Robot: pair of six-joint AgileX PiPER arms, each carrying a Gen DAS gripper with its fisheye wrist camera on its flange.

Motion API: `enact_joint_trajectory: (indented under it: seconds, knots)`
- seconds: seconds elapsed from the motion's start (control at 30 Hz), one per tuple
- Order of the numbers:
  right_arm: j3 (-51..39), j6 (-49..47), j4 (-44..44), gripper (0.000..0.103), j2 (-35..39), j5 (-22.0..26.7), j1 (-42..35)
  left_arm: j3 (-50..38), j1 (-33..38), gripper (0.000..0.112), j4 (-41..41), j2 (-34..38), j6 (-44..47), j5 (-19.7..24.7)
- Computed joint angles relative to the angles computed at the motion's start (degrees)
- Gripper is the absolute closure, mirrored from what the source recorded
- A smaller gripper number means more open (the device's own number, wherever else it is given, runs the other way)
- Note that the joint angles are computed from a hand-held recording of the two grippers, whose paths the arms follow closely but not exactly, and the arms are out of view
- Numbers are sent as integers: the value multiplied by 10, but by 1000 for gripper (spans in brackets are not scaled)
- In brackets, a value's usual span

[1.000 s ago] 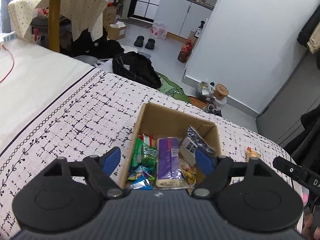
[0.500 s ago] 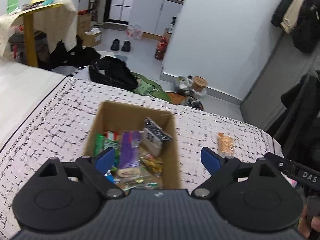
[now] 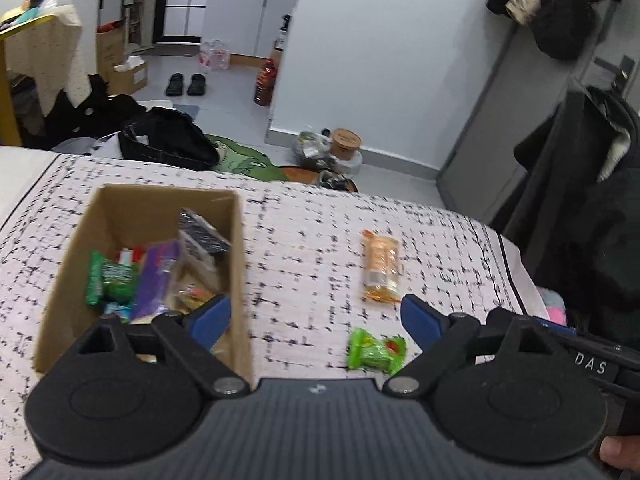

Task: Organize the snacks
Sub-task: 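Move both tools back over the green candy and orange pastry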

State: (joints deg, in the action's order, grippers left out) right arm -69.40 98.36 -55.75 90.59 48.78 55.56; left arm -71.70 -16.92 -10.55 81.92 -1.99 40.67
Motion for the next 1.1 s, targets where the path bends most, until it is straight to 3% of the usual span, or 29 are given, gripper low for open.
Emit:
enact_joint_trajectory:
  seconds: [0.2,0.37,0.53,0.83,1.1]
  knots:
    - [47,33,-17,24,-25,-23,-12,2,-50,22,48,21,-46,-17]
    - [86,80,-49,7,-42,-26,-13,-2,-78,22,66,51,-74,-28]
    - [120,112,-67,0,-56,-51,-28,1,-100,22,90,81,-109,-42]
    - [157,209,-129,0,-48,-97,-56,12,-116,23,82,127,-104,-79]
    - [151,198,-126,0,-30,-124,-73,22,-107,31,39,155,-58,-101]
